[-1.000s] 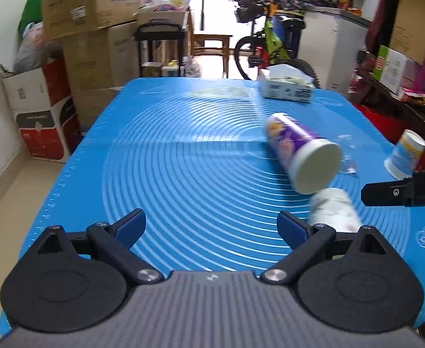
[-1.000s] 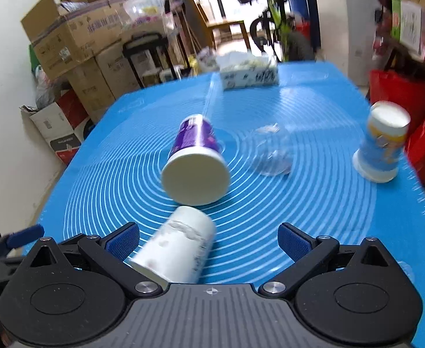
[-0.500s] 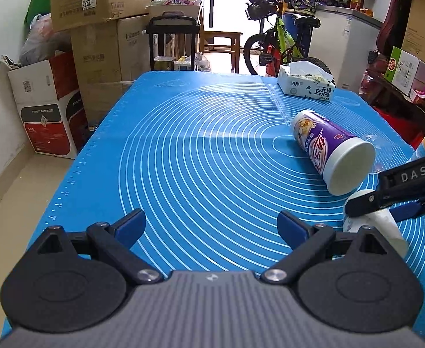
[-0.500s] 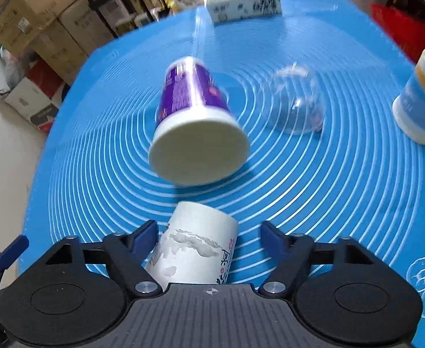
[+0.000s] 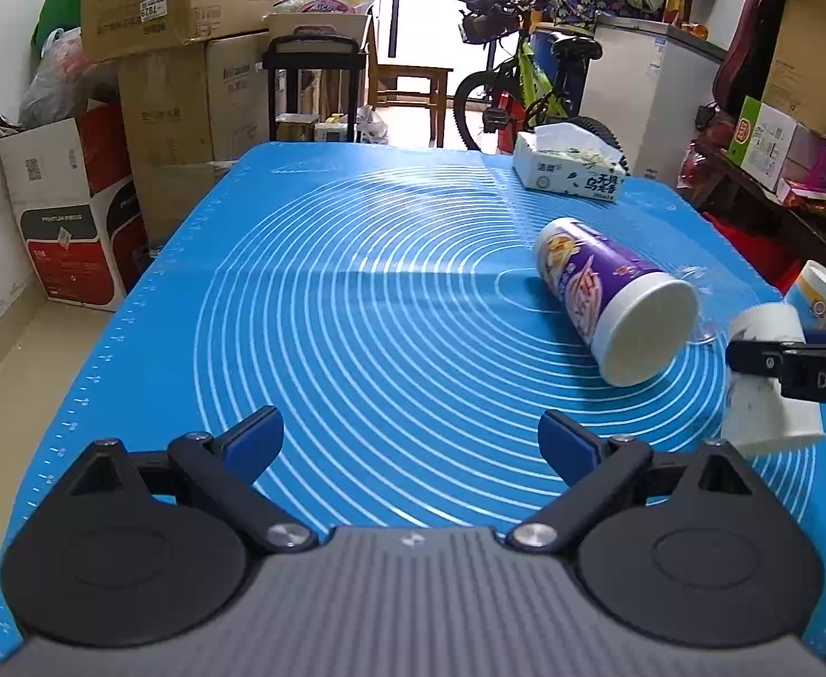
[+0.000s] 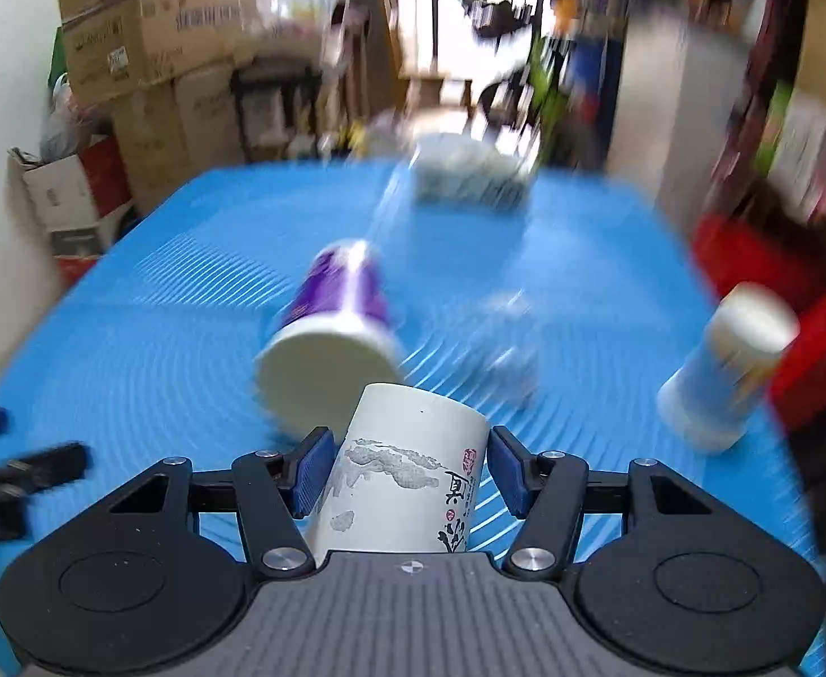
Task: Flip cup upside down
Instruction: 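Set the white cup upright on the mat with the right tool and open it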
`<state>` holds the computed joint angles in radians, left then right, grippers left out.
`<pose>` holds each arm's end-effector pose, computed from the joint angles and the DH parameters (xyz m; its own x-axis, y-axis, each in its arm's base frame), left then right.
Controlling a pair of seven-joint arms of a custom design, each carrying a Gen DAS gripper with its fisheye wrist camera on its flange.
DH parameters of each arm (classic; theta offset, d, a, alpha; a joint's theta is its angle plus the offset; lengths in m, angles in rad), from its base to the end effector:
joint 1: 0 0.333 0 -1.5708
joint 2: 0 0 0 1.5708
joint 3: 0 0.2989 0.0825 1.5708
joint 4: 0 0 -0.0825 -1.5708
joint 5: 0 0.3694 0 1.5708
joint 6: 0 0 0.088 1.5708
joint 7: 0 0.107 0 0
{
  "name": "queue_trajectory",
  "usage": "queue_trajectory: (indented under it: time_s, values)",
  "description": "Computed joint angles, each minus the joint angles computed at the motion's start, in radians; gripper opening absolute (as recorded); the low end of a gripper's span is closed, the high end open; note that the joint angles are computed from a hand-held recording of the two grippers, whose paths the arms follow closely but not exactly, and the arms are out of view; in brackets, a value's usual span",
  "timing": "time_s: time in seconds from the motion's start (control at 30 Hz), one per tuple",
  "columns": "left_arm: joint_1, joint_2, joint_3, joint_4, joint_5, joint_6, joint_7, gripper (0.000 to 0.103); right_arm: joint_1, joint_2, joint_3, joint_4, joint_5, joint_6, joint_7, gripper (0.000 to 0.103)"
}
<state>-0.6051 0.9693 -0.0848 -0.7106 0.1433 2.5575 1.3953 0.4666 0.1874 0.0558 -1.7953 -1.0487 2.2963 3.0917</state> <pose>0.6462 -0.4845 0.4762 -0.5274 -0.8473 0.0627 -0.5666 0.2957 -0.7691 0.5558 0.2959 0.4743 -0.3948 -0.9183 0.0295 -0.5736 0.2213 -0.7887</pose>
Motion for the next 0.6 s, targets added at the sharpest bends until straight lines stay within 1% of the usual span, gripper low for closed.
queue_trajectory:
  time_s: [0.07,0.17,0.2,0.27,0.33,0.43,0.6]
  values:
    - [-0.004,0.01,-0.002,0.017,-0.002,-0.01,0.0,0.096,0.021,-0.012,-0.008,-0.035,-0.114,-0.045,0.088,0.057]
    - [-0.01,0.002,-0.001,0.001,0.002,-0.001,-0.002,0.096,0.026,-0.036,-0.006,-0.103,-0.255,-0.075,0.195,0.057]
    - [-0.012,-0.005,0.0,-0.012,0.004,0.007,-0.004,0.096,0.022,-0.041,-0.002,-0.121,-0.283,-0.073,0.215,0.057]
    - [-0.013,-0.026,0.0,-0.054,0.006,0.033,-0.011,0.096,0.008,-0.054,0.004,-0.159,-0.323,-0.033,0.252,0.057]
    - [-0.012,-0.046,-0.004,-0.091,0.005,0.052,-0.013,0.096,0.007,-0.067,0.015,-0.188,-0.368,-0.036,0.287,0.056]
    - [-0.013,-0.066,-0.009,-0.127,0.004,0.068,-0.014,0.096,0.013,-0.087,0.04,-0.213,-0.366,-0.051,0.284,0.055]
    - [-0.009,-0.122,-0.027,-0.23,-0.007,0.118,-0.001,0.096,0.019,-0.113,0.07,-0.251,-0.324,-0.053,0.283,0.053]
